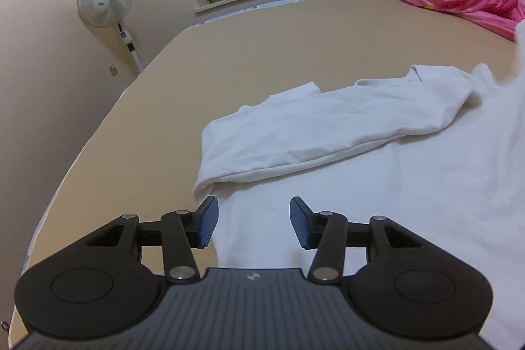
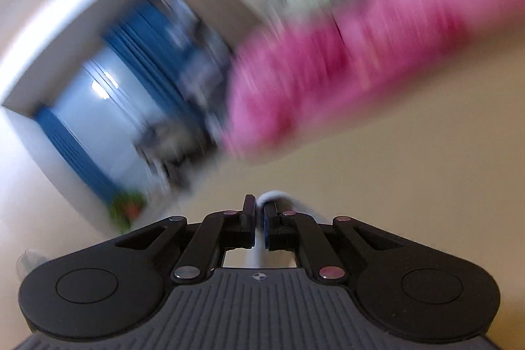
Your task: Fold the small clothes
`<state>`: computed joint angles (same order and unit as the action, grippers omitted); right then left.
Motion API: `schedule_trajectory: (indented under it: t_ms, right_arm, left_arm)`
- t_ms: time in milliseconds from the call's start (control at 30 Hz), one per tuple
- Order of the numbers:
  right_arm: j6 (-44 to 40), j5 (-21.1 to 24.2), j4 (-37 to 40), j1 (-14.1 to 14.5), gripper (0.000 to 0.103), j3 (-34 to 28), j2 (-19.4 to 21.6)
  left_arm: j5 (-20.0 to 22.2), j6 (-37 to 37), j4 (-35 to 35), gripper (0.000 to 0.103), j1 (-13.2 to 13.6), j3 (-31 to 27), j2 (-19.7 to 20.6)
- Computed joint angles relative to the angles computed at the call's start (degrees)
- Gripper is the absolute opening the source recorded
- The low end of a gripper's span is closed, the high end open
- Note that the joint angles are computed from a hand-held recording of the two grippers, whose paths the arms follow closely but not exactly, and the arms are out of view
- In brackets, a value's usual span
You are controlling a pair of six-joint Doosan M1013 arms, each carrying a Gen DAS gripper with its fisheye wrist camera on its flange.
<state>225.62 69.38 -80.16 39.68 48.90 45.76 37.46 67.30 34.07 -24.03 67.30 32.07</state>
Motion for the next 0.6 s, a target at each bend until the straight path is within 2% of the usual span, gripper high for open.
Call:
schedule_trajectory:
  t_ms: [67,100,167,200,233,300,333,433,467,500,600]
  right_arm:
    - [-1.8,6.7,-0.5,0.8,0.004,-1.1,0.9]
    - [-3.8,8.8,3.4,0.8,0.004,-1.8,1.3]
    - [-10.2,12.7,17.8,0.0,0.004,-4.0,2.1]
    - [-10.7,14.9,25.3,-0.7,0.004,-4.2,2.4]
    - [-8.3,14.6,32.4,-1.3,0.004,-2.4,1.9]
    - [2.6,6.7,37.6,-1.8,0.006,4.1,-1.4]
    - [5.6,3.4,35.7,-1.8,0.008,6.6,-2.6]
    - [11.3,-6.5,22.3,-1.5,0.013,14.6,-5.8]
    - [11.6,-9.3,20.2,-1.9,0.024,16.5,-6.6]
    - [11.8,-10.9,19.7,-2.3,0.035,17.7,-7.2]
    - [13.0,-11.2,20.2,-3.3,0.036,19.6,-7.9]
  left_arm:
    - [0.5,0.0,-0.6,0.054,0.1,-0.4,0.2]
    - [0.7,0.2,-1.0,0.054,0.2,-0.6,0.3]
    - [0.9,0.7,-1.2,0.054,0.2,-0.7,0.3]
    - [1.0,1.1,-1.1,0.054,0.2,-0.7,0.3]
    - [1.1,1.3,-0.8,0.054,0.1,-0.6,0.3]
    - [1.2,1.7,-0.8,0.054,0.0,-0.7,0.4]
    - [1.2,2.0,-1.0,0.054,0.0,-0.7,0.4]
    - [1.3,2.7,-1.3,0.054,0.0,-0.6,0.5]
    - [1.4,2.9,-1.3,0.055,0.0,-0.6,0.5]
    - [1.5,3.0,-1.3,0.055,0.0,-0.6,0.5]
    - [1.8,2.9,-1.1,0.055,0.0,-0.5,0.6]
